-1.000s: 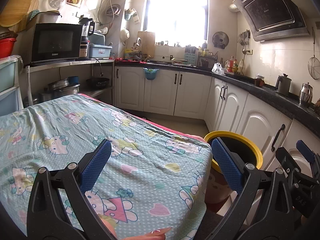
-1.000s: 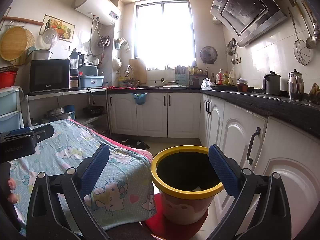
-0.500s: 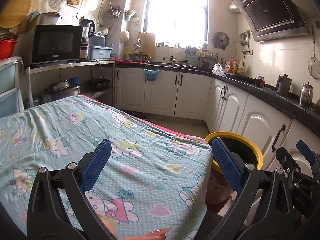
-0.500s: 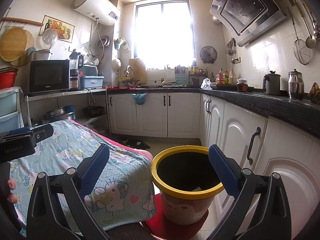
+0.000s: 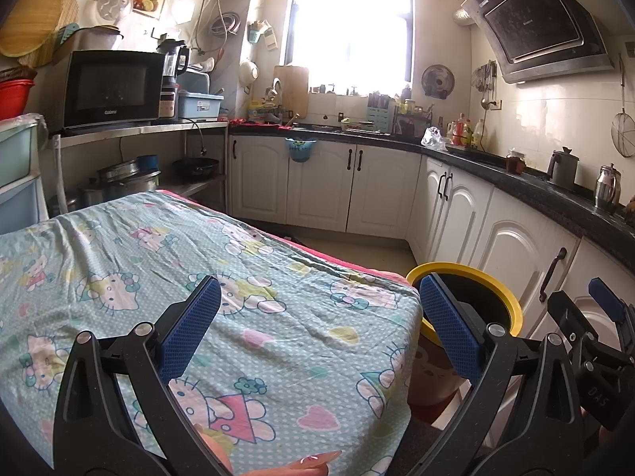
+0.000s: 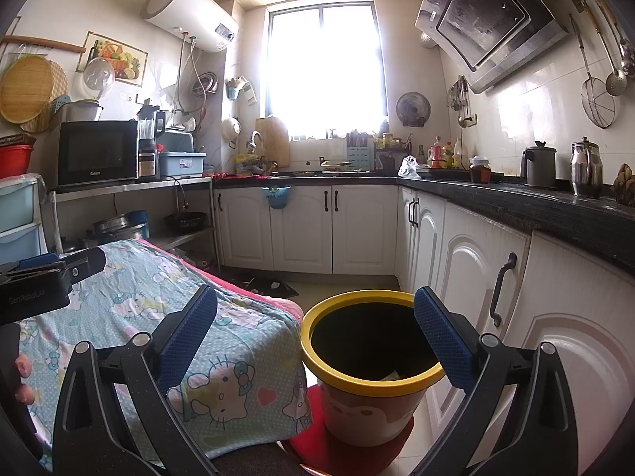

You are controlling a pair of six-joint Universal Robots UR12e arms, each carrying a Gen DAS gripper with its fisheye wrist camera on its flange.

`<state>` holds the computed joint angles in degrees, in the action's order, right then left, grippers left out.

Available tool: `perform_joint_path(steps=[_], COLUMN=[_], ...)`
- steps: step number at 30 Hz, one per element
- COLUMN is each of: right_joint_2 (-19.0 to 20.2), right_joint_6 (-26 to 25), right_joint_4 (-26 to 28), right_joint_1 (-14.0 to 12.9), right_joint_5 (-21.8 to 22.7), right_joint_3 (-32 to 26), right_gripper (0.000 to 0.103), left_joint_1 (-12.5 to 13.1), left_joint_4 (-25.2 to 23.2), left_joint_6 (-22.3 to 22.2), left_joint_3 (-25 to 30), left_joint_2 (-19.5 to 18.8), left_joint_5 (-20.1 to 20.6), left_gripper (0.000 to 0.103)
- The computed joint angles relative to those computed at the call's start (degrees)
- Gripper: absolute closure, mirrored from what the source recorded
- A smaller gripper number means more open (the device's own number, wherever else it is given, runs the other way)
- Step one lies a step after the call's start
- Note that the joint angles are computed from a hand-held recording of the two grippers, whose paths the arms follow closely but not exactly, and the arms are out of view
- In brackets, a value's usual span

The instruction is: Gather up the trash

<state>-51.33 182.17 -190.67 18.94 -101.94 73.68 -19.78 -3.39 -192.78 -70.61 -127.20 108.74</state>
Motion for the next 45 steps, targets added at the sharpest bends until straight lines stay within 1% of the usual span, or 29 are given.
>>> perform_joint_path(steps=[37, 43, 45], right_joint_2=[0.01, -0.02, -0.04], right_joint_6=[0.29, 0.58, 1.2], right_joint_4=[0.11, 1.36, 2.32], right_joint_1=[0.39, 0.34, 0.25], right_joint_5=[-0.72, -0.2, 0.71], right_joint_3=[-0.06, -0.36, -0.75], right_gripper=[0.006, 0.006, 0.006], left_joint_1=[0.0, 0.08, 0.12], left_joint_4=[-0.43, -0.54, -0.89], left_joint_6=[-0.24, 0.02, -0.21], left_joint_3=[0.13, 0.45, 0.2], left_joint_2=[0.1, -0.06, 0.18], left_joint_5=[0.01, 0.03, -0.01], left_gripper=[0.011, 0.011, 0.011])
